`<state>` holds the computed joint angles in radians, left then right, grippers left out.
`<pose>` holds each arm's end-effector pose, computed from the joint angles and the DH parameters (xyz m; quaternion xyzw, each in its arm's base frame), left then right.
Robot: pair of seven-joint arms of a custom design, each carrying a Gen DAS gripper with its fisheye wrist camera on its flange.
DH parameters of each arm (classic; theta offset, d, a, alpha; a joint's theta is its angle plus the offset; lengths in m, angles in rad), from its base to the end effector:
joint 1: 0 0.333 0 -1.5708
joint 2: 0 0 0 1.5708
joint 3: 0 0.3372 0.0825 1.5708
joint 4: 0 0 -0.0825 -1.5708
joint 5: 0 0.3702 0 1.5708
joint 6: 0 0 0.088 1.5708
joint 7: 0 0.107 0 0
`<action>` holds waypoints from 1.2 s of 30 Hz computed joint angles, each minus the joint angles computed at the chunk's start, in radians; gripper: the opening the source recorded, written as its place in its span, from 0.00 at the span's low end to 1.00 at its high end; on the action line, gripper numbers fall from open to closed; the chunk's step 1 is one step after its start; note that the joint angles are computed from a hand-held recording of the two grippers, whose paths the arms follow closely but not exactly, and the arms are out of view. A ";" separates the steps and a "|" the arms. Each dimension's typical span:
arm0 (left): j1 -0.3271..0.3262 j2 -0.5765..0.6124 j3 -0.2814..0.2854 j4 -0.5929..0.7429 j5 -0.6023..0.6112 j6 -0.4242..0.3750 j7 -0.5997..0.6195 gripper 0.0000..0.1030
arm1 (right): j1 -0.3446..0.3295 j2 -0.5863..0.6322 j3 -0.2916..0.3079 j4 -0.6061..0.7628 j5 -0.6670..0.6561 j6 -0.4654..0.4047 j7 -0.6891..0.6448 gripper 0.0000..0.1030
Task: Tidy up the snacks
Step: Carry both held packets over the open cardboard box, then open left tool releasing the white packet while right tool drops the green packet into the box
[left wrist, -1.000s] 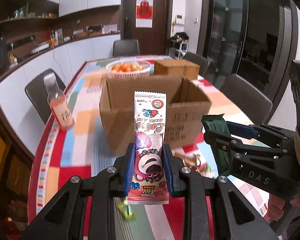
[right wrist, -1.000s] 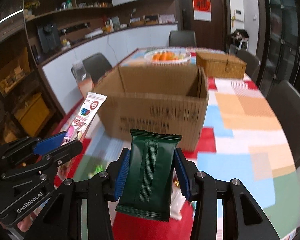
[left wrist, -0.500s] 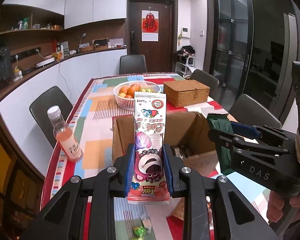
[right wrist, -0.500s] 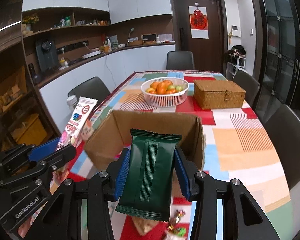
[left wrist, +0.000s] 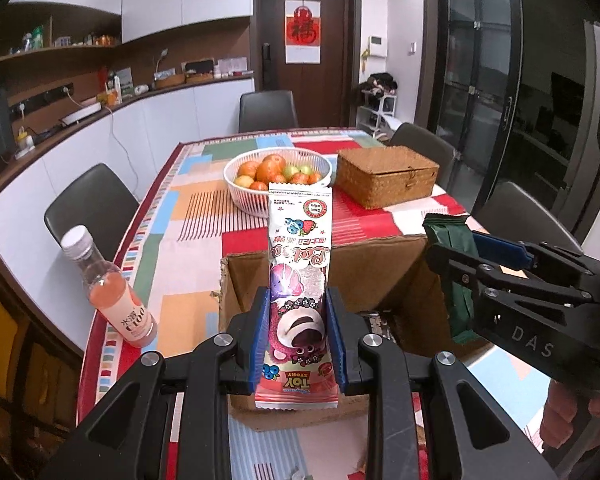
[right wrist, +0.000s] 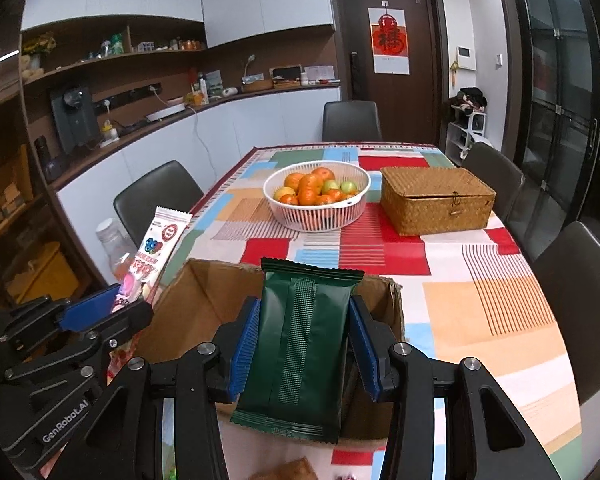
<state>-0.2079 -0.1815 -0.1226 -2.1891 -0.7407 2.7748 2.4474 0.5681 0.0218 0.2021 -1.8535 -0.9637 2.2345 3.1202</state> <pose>0.5035 -0.1460 0.5713 -0.4144 0.8054 -0.3786 0.1903 0.4425 0.3933 0.5793 -0.5351 0.7223 -0.3219 0.2973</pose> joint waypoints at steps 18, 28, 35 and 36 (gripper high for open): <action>-0.017 -0.094 0.042 -0.099 0.009 0.040 0.007 0.49 | 0.032 0.008 0.012 0.001 -0.011 -0.013 -0.009 0.56; -0.024 -0.253 0.109 -0.239 -0.038 0.012 0.079 0.49 | 0.091 0.018 0.045 -0.001 -0.026 -0.012 0.010 0.56; 0.011 -0.307 0.127 -0.323 0.004 -0.030 0.066 0.48 | 0.128 0.045 0.049 -0.006 0.016 -0.017 0.001 0.56; 0.015 -0.311 0.130 -0.331 0.010 -0.038 0.067 0.48 | 0.131 0.048 0.048 -0.010 0.024 -0.013 0.000 0.56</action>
